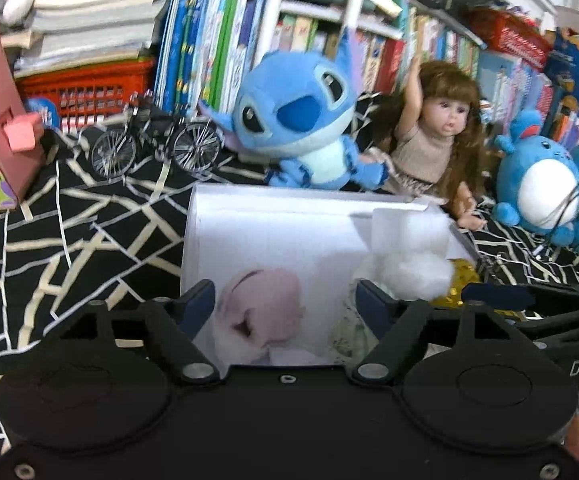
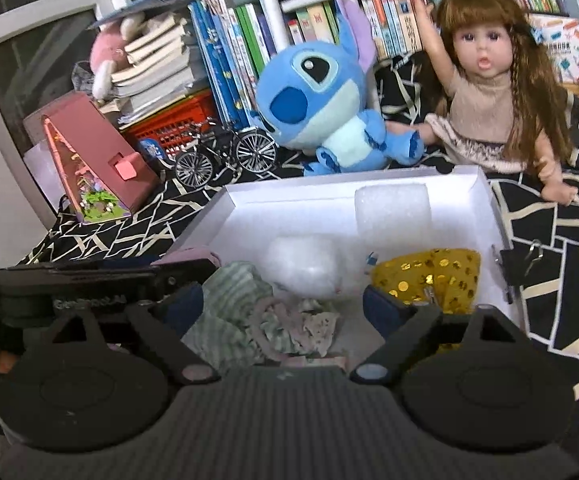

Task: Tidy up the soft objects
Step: 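Open the right tool to drop the pompom while the left tool releases the pink cloth in the box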

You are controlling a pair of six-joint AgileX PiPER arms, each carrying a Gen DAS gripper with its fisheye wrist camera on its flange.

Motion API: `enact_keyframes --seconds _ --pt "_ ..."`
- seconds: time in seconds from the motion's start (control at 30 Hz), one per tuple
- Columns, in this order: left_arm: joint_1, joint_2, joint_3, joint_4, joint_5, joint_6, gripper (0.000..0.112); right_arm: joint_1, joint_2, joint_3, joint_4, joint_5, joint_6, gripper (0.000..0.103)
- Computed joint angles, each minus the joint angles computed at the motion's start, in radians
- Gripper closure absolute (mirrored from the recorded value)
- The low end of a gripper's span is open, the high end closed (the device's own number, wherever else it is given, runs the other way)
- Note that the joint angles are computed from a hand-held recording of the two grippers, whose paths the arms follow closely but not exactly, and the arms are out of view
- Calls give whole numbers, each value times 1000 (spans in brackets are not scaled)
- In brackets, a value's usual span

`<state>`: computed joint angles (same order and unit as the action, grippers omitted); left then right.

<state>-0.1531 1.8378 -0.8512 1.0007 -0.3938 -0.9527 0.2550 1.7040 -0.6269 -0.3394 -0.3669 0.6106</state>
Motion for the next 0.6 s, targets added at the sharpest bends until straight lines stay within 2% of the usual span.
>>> enact_keyframes --seconds 0.13,0.37,0.6 --pt "5 -65 69 -73 -27 112 32 8 -57 54 71 -23 -84 7" --pt "42 -160 183 -84 -104 141 28 57 -169 159 246 -63 -286 1" --pt "100 -250 308 -79 -198 193 27 122 -285 268 411 -109 -455 0"
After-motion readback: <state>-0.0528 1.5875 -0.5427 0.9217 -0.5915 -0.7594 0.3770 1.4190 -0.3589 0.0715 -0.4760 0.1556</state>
